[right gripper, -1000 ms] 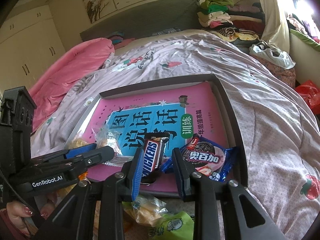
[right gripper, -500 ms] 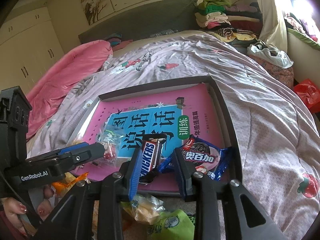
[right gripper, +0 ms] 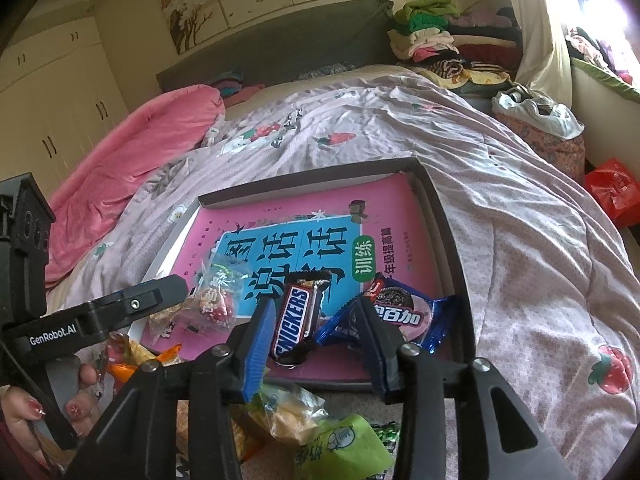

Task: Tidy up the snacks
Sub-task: 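Move both open grippers back from the tray toward the snack pile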

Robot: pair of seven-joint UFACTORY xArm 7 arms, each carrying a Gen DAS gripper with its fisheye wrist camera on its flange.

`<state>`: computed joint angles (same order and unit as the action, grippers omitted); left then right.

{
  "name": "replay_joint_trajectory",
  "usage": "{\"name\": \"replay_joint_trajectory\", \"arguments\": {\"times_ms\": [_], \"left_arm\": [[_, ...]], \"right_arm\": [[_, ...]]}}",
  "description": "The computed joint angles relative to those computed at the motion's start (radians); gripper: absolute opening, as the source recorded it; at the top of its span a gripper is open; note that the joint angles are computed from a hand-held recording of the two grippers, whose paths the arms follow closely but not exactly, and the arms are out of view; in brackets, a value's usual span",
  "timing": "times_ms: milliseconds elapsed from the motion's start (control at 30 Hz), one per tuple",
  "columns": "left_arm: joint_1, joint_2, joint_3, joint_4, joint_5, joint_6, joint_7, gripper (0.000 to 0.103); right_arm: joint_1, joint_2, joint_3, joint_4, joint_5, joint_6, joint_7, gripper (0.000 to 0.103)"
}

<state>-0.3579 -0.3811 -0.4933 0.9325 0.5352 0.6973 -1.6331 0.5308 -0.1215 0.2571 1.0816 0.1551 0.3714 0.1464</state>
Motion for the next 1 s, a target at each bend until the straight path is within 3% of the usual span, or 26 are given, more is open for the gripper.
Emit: {"name": "replay_joint_trajectory", "arguments": {"times_ms": [1000], "left_arm": [[0.044, -0.161, -0.033, -0.065, -0.11, 0.056, 0.03, 0.079]], "right_arm": [[0.005, -0.067, -0.01, -0.043, 0.024, -0.029, -0.012, 0.059]]}}
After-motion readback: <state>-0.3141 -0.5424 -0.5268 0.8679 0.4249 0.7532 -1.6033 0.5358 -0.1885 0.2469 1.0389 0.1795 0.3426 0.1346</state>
